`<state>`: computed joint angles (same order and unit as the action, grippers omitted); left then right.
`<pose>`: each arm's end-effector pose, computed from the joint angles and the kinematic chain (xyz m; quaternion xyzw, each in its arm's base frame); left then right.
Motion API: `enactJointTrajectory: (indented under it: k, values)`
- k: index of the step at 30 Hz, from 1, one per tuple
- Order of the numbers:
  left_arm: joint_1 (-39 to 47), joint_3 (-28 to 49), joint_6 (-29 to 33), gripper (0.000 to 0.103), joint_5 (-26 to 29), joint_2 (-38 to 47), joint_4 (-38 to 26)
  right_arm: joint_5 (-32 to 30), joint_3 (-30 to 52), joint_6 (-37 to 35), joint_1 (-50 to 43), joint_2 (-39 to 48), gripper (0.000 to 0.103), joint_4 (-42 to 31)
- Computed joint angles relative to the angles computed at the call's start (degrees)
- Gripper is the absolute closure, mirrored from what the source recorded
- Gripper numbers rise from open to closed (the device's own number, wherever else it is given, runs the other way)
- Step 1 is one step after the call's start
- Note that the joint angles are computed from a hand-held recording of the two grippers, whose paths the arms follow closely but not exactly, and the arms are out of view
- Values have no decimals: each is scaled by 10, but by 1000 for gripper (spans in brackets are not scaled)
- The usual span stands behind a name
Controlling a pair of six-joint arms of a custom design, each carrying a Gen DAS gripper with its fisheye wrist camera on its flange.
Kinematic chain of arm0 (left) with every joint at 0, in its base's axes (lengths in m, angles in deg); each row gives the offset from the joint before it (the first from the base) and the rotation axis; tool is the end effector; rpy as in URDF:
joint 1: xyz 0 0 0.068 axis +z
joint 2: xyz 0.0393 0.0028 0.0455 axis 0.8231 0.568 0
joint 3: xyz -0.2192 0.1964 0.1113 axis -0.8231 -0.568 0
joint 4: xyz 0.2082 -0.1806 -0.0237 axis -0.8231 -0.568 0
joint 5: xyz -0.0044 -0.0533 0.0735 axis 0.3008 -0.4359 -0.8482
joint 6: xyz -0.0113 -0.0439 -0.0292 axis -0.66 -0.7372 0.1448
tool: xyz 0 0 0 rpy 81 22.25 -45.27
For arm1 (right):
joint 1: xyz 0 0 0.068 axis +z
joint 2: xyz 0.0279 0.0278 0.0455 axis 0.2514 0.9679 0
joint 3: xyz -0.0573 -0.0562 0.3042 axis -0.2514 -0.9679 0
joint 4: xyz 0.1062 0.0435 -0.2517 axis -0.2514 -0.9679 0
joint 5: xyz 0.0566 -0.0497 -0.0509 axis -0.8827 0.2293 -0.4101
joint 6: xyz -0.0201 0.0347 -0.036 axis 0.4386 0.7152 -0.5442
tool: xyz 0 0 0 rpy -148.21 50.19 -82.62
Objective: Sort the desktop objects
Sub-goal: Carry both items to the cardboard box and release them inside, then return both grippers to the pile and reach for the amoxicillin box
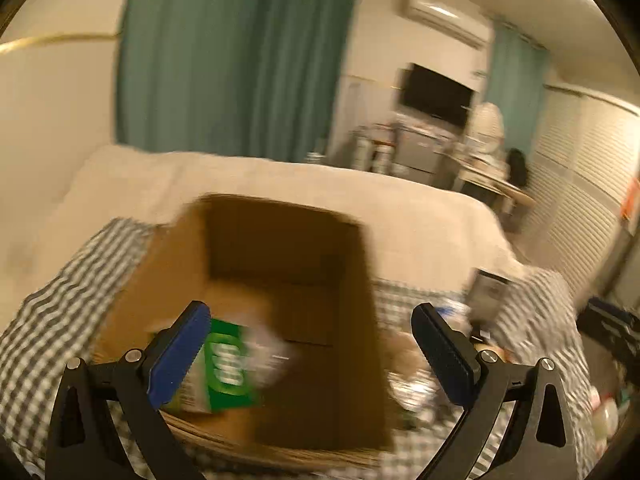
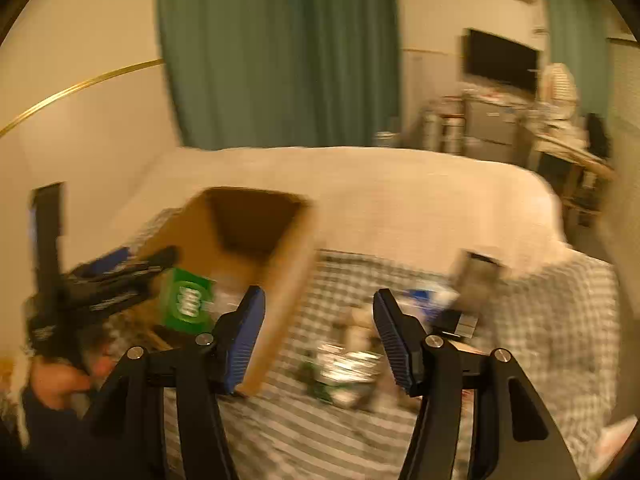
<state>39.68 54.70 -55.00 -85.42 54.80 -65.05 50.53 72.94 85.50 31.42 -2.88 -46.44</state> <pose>0.2945 -0.0756 0.3277 -0.0680 0.8739 -0.0566 0.4780 0.3040 0.0940 0.3776 -0.1337 0.8823 0.0920 0.4417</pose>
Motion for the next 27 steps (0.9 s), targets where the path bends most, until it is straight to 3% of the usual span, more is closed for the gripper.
enactJointTrajectory:
  k: [3,10,14,20,23,25,27]
  values:
    - [-79,16,-20,0,-5,20,-9,-42,-17,-2,-90,-33,40,-18]
    - [-196,47,-57,0,-40,121,-8,-126,-70,-43,-238,-45,40,-18]
    - [-220,64,-58,0,-59,187,-7,-159,-95,-58,-274,-27,40,-14]
    - [-217,95,-64,1,-62,261,-16,-161,-124,-72,-276,1,40,16]
    - [-222,118,-55,16,-76,292,-17,-167,-131,-74,-279,20,40,33]
    - [-226,128,-38,35,-78,310,-16,-165,-132,-76,-279,32,40,38]
    - [-225,132,-29,66,-69,322,-19,-161,-133,-75,-277,39,40,42]
